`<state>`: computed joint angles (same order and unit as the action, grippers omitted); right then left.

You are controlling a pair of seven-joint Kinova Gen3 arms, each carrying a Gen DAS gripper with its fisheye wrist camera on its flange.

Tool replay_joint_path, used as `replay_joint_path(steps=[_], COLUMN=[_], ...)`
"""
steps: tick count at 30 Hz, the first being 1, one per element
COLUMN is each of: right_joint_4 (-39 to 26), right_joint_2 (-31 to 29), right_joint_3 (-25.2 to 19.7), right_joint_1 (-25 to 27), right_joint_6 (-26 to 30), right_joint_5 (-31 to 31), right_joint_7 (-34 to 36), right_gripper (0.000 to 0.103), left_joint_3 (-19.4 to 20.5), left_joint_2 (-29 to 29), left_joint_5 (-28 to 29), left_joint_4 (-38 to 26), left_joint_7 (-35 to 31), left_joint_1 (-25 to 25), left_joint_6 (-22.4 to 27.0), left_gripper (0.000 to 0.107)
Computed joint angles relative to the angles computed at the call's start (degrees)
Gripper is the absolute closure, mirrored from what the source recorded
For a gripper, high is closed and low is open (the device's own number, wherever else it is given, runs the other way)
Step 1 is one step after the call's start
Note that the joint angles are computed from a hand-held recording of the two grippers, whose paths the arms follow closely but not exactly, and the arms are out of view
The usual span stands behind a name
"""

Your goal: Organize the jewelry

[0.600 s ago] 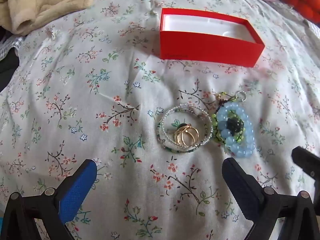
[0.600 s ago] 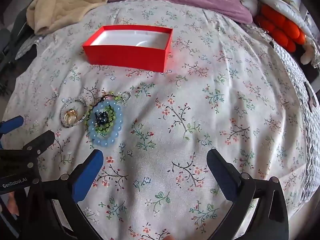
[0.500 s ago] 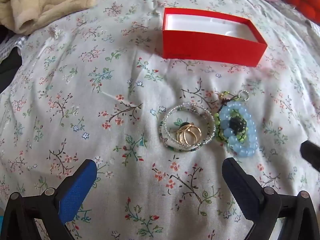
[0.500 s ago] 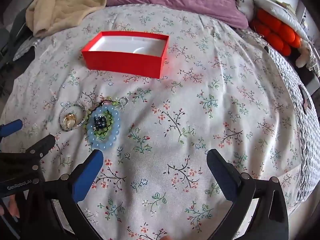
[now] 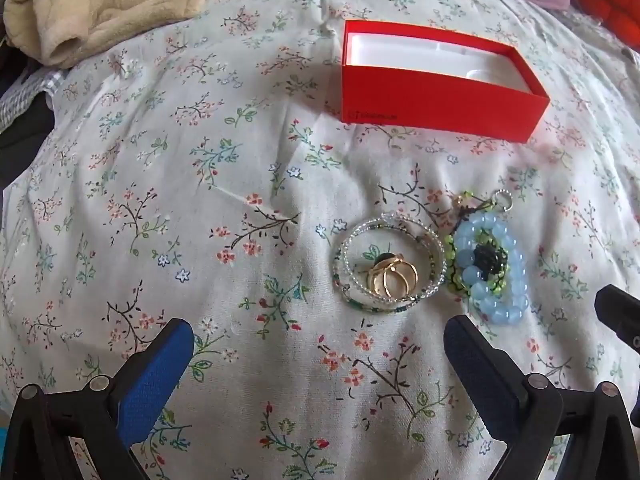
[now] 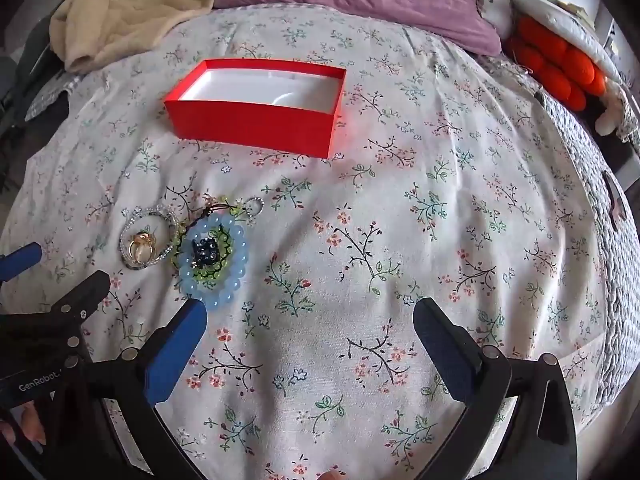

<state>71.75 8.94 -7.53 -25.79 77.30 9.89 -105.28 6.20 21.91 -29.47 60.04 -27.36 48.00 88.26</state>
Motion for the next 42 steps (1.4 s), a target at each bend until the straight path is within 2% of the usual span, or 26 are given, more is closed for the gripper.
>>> replay_joint_path(steps=[11,42], right_joint_4=[-0.2,0.6], right_joint_2=[0.1,-0.1], right_joint_3=[0.0,0.0], right_joint_1=[0.4,-0.2], right_joint_6=[0.3,0.0], right_joint_5=[-1.2,0.9], right_joint_7=[0.4,-1.2], right_gripper=[0.000,0.000], left_joint_3=[-0.3,-0.4], left_joint_2=[0.3,1.0], left_joint_5=[-1.0,-1.5], left_joint_4=[-0.1,-1.4], left_joint_7=[0.5,0.1], left_joint_1=[0.6,1.6], left_joint_6=[0.2,0.5], left_gripper=[0.005,0.005])
